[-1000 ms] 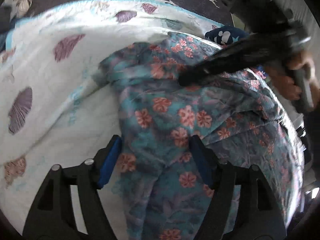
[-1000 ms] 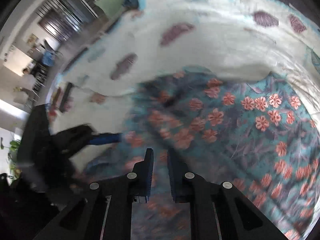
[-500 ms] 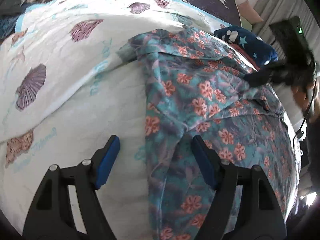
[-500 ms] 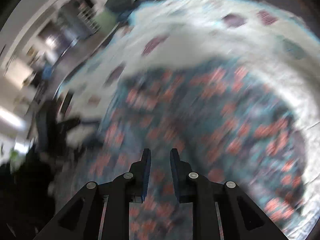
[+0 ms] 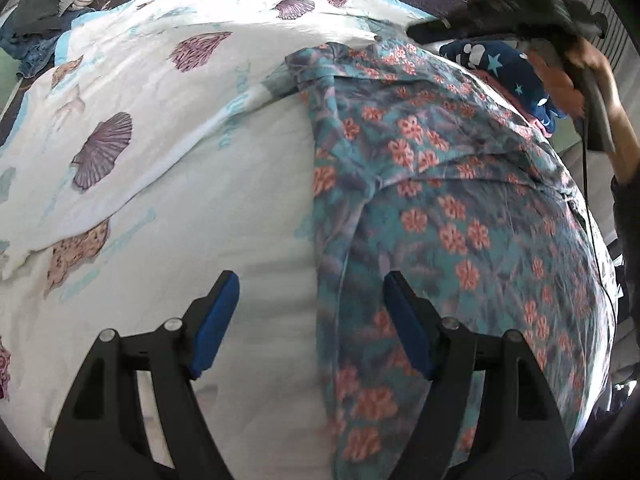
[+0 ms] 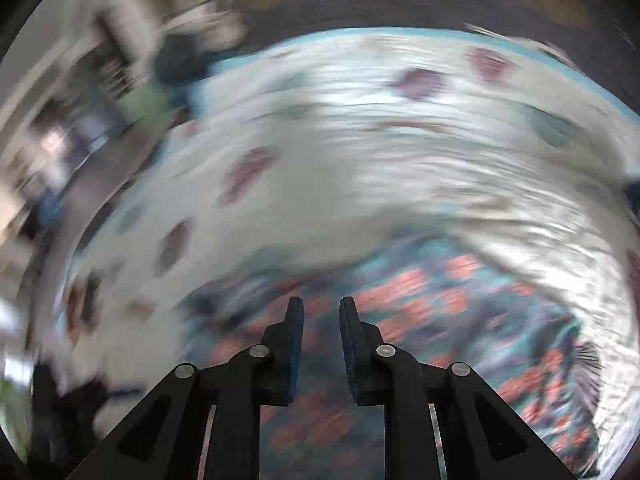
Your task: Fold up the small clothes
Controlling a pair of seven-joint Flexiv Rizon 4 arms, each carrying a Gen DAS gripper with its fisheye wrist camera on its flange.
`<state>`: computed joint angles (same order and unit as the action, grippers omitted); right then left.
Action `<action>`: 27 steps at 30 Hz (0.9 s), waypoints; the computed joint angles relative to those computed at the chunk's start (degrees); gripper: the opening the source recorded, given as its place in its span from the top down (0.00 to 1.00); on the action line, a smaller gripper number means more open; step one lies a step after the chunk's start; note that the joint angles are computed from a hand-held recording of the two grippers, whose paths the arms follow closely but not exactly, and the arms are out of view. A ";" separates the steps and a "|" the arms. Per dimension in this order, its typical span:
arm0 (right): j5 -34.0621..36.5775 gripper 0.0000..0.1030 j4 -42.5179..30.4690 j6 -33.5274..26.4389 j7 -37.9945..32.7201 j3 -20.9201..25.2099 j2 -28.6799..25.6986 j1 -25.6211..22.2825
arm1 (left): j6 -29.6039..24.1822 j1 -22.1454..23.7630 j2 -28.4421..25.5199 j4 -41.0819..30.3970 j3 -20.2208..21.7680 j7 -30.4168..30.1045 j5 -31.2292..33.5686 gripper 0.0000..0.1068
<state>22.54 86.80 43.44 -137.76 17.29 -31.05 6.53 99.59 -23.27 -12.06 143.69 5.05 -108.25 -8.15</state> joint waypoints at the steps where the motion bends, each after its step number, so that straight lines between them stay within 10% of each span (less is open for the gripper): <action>1: -1.65 0.80 2.27 0.08 -2.43 0.33 1.15 0.60 | 0.53 1.24 0.31 0.62 -1.34 -0.10 0.01 0.29; 7: -12.38 0.81 7.85 8.43 4.14 -1.78 -2.07 11.01 | 2.15 -0.84 -0.76 1.27 -0.68 -1.36 -1.08 0.29; 13: -14.01 0.89 -4.07 3.41 19.91 -2.45 -9.26 12.12 | 5.14 11.46 0.86 5.38 -12.46 -4.48 1.71 0.29; 17: -15.12 0.88 2.62 19.49 19.23 -2.19 -6.57 11.67 | 7.58 16.07 0.17 6.71 -16.49 -7.69 4.95 0.29; 23: -11.31 0.82 -0.45 7.65 12.85 5.87 -4.40 4.00 | 6.34 18.78 2.25 8.12 -19.10 -10.95 9.12 0.30; 27: -22.65 0.72 8.48 5.69 6.77 0.09 -1.68 11.67 | 7.54 23.13 2.85 9.49 -24.03 -13.79 12.26 0.38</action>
